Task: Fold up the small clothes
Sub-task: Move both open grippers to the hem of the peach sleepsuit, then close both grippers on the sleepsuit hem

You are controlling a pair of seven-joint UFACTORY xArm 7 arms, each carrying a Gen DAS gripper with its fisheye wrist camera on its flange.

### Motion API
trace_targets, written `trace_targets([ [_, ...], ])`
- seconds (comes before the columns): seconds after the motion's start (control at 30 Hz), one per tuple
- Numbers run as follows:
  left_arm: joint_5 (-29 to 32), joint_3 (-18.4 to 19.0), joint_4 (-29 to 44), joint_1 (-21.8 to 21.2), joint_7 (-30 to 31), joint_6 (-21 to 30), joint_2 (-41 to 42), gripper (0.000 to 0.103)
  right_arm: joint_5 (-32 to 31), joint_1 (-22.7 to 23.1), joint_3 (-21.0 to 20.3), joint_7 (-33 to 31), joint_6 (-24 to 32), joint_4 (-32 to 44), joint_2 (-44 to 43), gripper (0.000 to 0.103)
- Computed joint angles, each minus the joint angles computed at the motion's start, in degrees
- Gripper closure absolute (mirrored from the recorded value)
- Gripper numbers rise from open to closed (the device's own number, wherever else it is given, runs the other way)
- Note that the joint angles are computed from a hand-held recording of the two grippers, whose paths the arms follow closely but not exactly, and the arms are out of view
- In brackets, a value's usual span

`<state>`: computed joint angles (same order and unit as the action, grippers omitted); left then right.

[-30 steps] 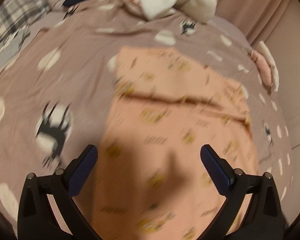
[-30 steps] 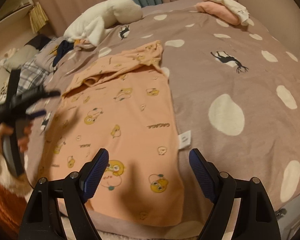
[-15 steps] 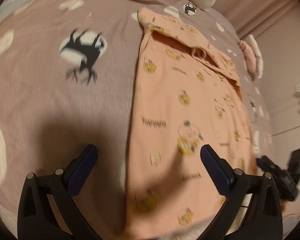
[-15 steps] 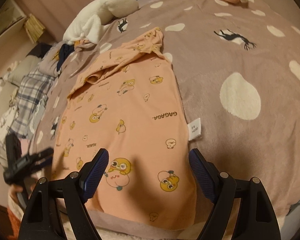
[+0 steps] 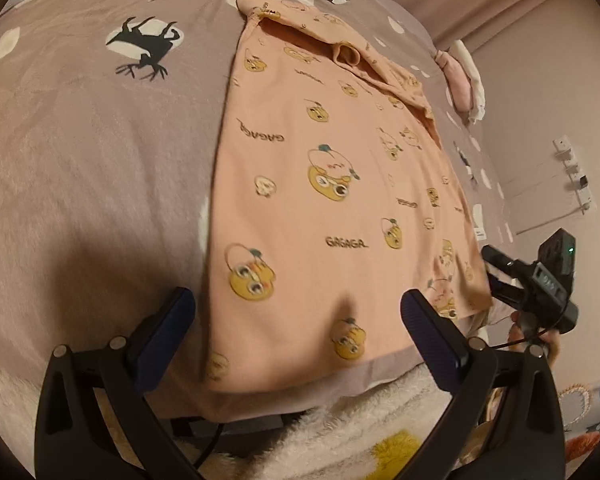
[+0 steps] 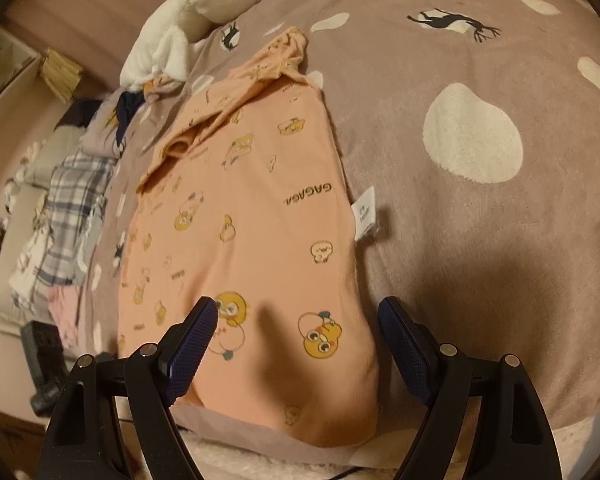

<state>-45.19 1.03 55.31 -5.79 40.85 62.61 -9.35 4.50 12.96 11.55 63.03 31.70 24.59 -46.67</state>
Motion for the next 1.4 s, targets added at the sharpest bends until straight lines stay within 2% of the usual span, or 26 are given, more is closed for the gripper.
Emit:
trace_targets([
  [0.17,-3.7,1.3,1.3,1.2,-0.7,6.4,1.8,0.001,-0.9,0.7,0.1,-1.8,2.3,1.1,0.7,0.02],
  [0.4,-5.0,0.5,0.8,2.1,-1.3,6.3,1.4,0.002,2.2,2.7,-1.3,-2.0,-1.5,-2.9,-2.6,0.019],
  [0.6,-3.3,-0.5,-0.4,0.8,-0.7,3.7,-0.3,0.002,0.5,2.0,0.8,-2.2,0.9,-0.7,-0.9,0.019],
  [0.73,-5.2,0.5,0.0,0.9,-1.0,5.3,0.7,0.002,-0.6,1.8,1.2,-2.6,2.6,0.6,0.3,0.019],
  [0.97,-7.9,1.9,1.4,3.2,-1.7,10.9,2.8,0.006,-0.8,2.0,1.1,-2.6,3.4,0.6,0.1,0.019],
  [1.13,-13.0,3.4,3.2,7.1,-5.0,20.4,6.9,0.006,0.1,2.3,0.7,-2.1,2.8,-0.2,-0.7,0.019],
  [1.4,-16.0,1.1,3.9,7.4,-6.4,18.1,7.3,0.006,-1.8,1.5,2.1,-1.5,4.5,1.7,1.2,0.019],
])
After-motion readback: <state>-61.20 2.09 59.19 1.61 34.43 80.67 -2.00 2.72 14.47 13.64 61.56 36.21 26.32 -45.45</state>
